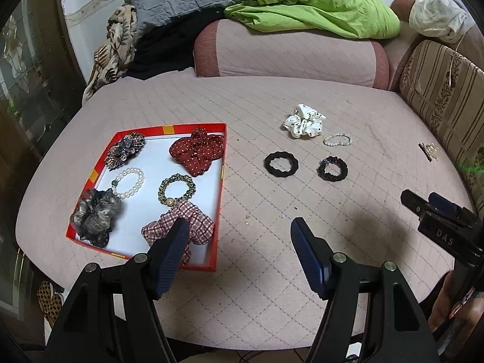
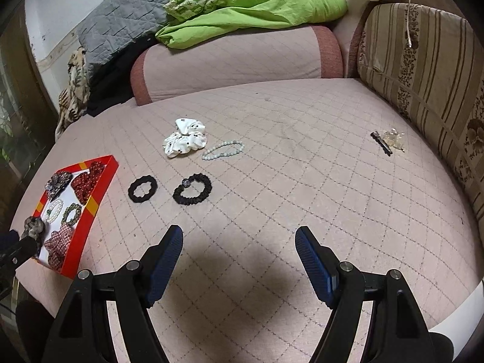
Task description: Organize jewelry
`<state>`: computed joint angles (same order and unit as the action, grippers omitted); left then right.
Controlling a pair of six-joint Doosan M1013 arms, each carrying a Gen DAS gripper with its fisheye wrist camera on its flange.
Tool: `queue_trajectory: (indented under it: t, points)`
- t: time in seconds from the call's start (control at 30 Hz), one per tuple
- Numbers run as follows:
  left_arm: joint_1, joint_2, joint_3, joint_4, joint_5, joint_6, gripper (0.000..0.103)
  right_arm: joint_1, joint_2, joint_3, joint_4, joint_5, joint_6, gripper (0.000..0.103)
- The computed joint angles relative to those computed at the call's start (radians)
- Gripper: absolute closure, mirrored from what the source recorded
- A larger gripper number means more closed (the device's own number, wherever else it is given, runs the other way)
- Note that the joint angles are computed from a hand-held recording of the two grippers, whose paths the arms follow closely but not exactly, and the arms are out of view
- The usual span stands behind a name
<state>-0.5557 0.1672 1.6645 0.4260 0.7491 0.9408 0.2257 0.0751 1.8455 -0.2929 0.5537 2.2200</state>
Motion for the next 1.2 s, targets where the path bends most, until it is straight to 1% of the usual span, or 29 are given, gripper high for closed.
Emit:
queue_trajectory:
  t: [0.13, 0.3, 0.37, 0.5, 0.57, 0.63, 0.77, 0.87, 0.93, 1.03, 1.1, 1.2]
  points:
    - [0.018, 0.017, -0.031, -0.067, -0.004, 0.048, 0.034, -0.016, 0.003, -0.003, 0.098, -0.009, -0.089, 0.022]
    - [0.025, 0.059, -0.083, -0.071, 0.003, 0.096, 0.034, -0.040, 0.022, -0.020, 0.199, -0.006, -0.178, 0.022]
    - [0.030, 0.086, -0.113, -0.089, 0.009, 0.133, 0.034, -0.051, 0.037, -0.031, 0.242, 0.002, -0.216, 0.022]
    - [0.049, 0.148, -0.183, -0.185, 0.029, 0.225, 0.034, -0.070, 0.064, -0.048, 0.298, 0.021, -0.264, 0.024]
    - [0.056, 0.175, -0.213, -0.230, 0.026, 0.264, 0.034, -0.078, 0.079, -0.057, 0.317, 0.029, -0.283, 0.024]
    - [0.065, 0.207, -0.249, -0.276, 0.020, 0.303, 0.034, -0.087, 0.091, -0.063, 0.351, 0.026, -0.315, 0.024]
    - [0.084, 0.289, -0.349, -0.365, 0.033, 0.352, 0.035, -0.094, 0.130, -0.092, 0.411, 0.010, -0.387, 0.026]
    - [0.097, 0.357, -0.433, -0.424, 0.066, 0.364, 0.035, -0.090, 0.160, -0.118, 0.426, 0.005, -0.428, 0.031]
    - [0.104, 0.399, -0.483, -0.471, 0.082, 0.388, 0.035, -0.084, 0.189, -0.144, 0.425, 0.010, -0.448, 0.039]
    - [0.104, 0.450, -0.545, -0.491, 0.089, 0.409, 0.035, -0.084, 0.221, -0.171, 0.432, 0.025, -0.464, 0.047]
    - [0.104, 0.487, -0.589, -0.492, 0.112, 0.419, 0.035, -0.087, 0.240, -0.185, 0.453, 0.036, -0.474, 0.049]
    - [0.112, 0.533, -0.640, -0.548, 0.160, 0.464, 0.035, -0.088, 0.252, -0.190, 0.459, 0.024, -0.475, 0.050]
